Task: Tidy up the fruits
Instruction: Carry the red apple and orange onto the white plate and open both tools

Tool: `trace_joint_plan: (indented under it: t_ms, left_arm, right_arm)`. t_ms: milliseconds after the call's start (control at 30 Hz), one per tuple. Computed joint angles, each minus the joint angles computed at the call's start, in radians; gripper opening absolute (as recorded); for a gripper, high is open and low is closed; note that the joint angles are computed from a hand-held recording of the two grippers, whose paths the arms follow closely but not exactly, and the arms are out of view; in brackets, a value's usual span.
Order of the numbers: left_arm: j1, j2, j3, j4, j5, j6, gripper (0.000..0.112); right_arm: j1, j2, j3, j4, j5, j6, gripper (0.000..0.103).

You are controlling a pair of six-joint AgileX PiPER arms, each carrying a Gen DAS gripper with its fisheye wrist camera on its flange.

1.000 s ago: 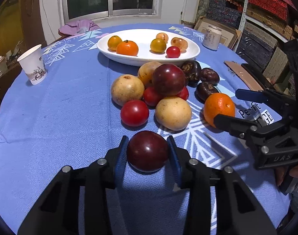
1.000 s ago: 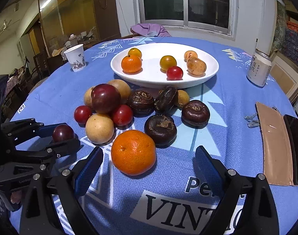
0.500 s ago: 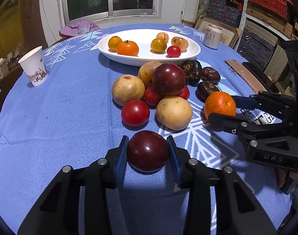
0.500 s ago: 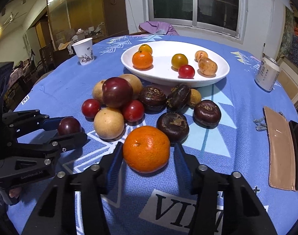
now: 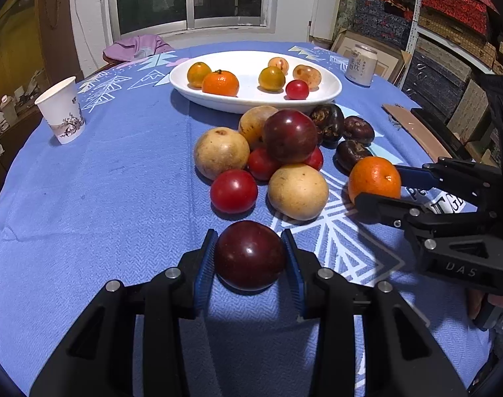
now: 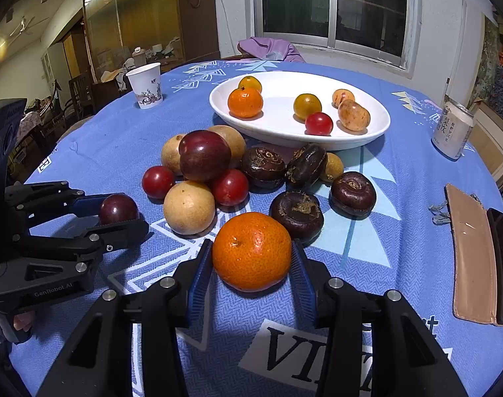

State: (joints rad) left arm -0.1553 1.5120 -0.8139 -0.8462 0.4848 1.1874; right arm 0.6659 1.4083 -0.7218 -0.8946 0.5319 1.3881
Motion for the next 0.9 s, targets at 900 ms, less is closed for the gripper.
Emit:
trace_joint_plan:
  t_ms: [900]
  left_arm:
    - [-0.172,0.576,-1.099,0.513,0.274,-0.786,0.039]
  right_arm:
    - [-0.588,0.231,-0.528,0.757,-0.077,-0.955,0.048]
